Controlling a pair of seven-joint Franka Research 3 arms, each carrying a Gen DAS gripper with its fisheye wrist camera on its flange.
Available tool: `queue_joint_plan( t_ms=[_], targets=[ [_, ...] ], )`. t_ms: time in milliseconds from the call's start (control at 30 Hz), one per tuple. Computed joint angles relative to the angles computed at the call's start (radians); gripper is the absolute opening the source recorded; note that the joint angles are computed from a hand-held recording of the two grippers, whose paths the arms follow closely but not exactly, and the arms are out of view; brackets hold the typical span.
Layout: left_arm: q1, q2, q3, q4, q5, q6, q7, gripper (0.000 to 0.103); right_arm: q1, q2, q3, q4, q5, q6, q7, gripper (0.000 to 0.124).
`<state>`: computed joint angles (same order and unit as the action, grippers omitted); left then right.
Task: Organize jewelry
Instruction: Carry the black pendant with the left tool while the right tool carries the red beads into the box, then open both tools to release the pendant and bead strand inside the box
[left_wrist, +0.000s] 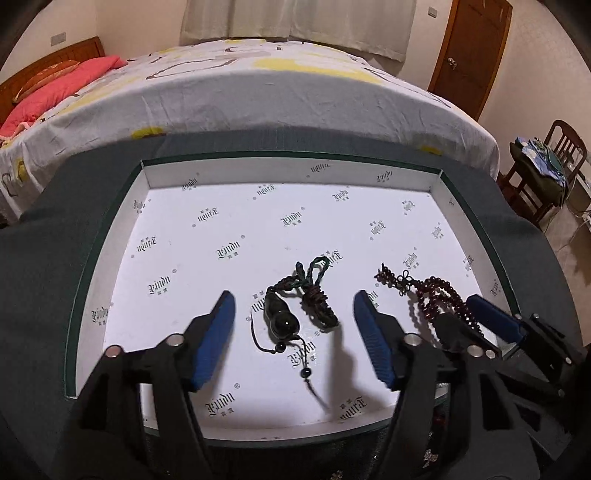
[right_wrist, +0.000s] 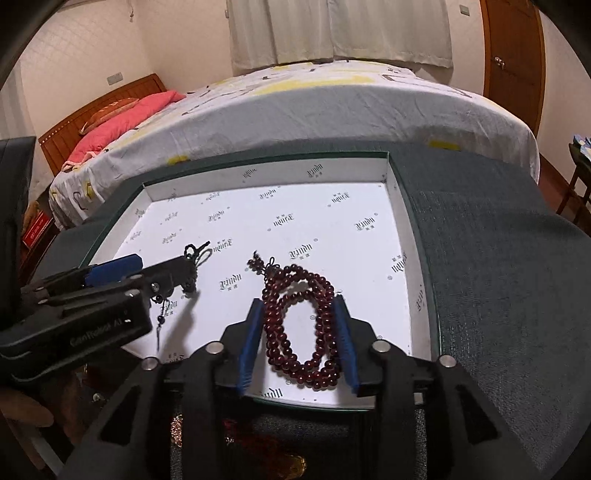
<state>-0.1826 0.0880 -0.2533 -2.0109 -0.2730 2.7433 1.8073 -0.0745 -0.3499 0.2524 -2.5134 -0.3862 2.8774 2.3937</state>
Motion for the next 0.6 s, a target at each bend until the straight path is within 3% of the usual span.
queue_joint_plan(
  t_ms=[100, 367, 500, 600],
  targets=[
    [0.002, -0.015, -0.001, -0.017, -0.024, 0.031, 0.014, 0.078, -0.020, -0.023, 0.016, -0.018, -0.016, 0.025, 0.034, 0.054],
    [-0.019, -0.103, 0.013, -0.118, -0.159, 0.154, 0.127, 0.085, -0.120, -0.134, 0.111, -0.076, -0.064, 0.071, 0.129, 0.054],
    [-0.072, -0.198, 0.058, -0.221, -0.232, 0.251, 0.179, 0.090, -0.131, -0.238, 0.145, -0.139, -0.017, 0.078, 0.135, 0.057],
    [-0.130, -0.267, 0.111, -0.290, -0.278, 0.273, 0.210, 0.090, -0.123, -0.325, 0.168, -0.186, 0.030, 0.063, 0.130, 0.059]
  ],
)
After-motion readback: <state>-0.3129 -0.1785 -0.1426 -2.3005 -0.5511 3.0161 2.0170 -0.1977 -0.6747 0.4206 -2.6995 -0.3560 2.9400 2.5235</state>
